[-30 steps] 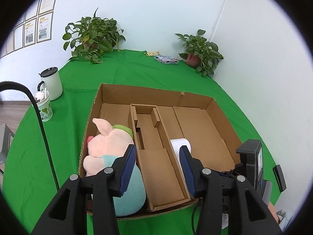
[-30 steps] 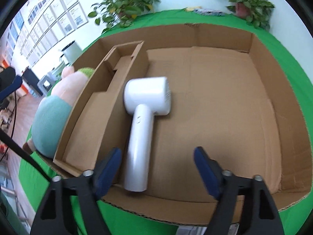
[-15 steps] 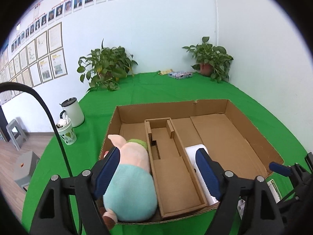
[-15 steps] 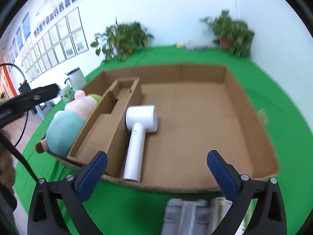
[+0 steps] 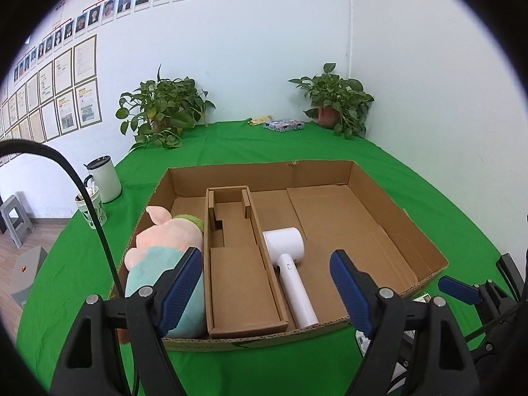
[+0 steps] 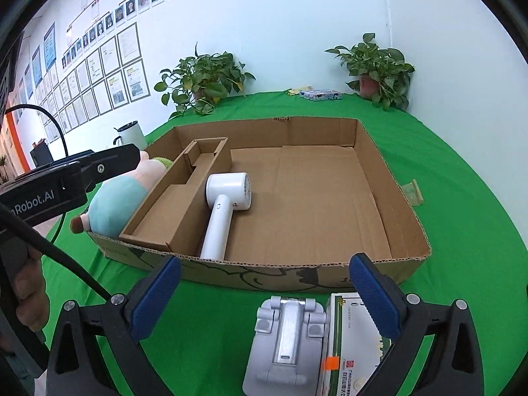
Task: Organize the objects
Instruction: 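Withdraw the right gripper up and out of the box, then reach the right gripper down to the white-and-grey stand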
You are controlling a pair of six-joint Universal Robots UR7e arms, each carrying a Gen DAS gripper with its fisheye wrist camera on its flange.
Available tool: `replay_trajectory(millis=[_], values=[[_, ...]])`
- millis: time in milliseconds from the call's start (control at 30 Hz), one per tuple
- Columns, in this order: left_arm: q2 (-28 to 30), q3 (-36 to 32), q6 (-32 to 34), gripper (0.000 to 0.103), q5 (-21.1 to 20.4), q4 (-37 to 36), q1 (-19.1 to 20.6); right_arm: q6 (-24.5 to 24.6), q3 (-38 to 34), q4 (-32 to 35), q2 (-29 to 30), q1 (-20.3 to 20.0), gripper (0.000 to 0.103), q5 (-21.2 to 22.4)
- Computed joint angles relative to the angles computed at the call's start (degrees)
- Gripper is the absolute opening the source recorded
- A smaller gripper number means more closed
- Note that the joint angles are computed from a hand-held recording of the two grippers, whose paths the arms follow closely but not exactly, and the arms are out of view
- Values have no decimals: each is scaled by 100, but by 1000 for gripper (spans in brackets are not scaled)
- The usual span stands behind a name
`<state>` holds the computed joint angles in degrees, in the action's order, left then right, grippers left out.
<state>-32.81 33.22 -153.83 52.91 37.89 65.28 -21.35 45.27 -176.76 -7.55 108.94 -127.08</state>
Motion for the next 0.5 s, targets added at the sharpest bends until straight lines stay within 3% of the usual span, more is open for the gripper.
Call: replay_trajectory(millis=[367,500], values=[[-221,562,47,79,37,-426,-44,18,601,-303,-296,1,102,-52],[-70,262,-159,79,123,43,25,28,1226,-472,-622,-87,102,407]])
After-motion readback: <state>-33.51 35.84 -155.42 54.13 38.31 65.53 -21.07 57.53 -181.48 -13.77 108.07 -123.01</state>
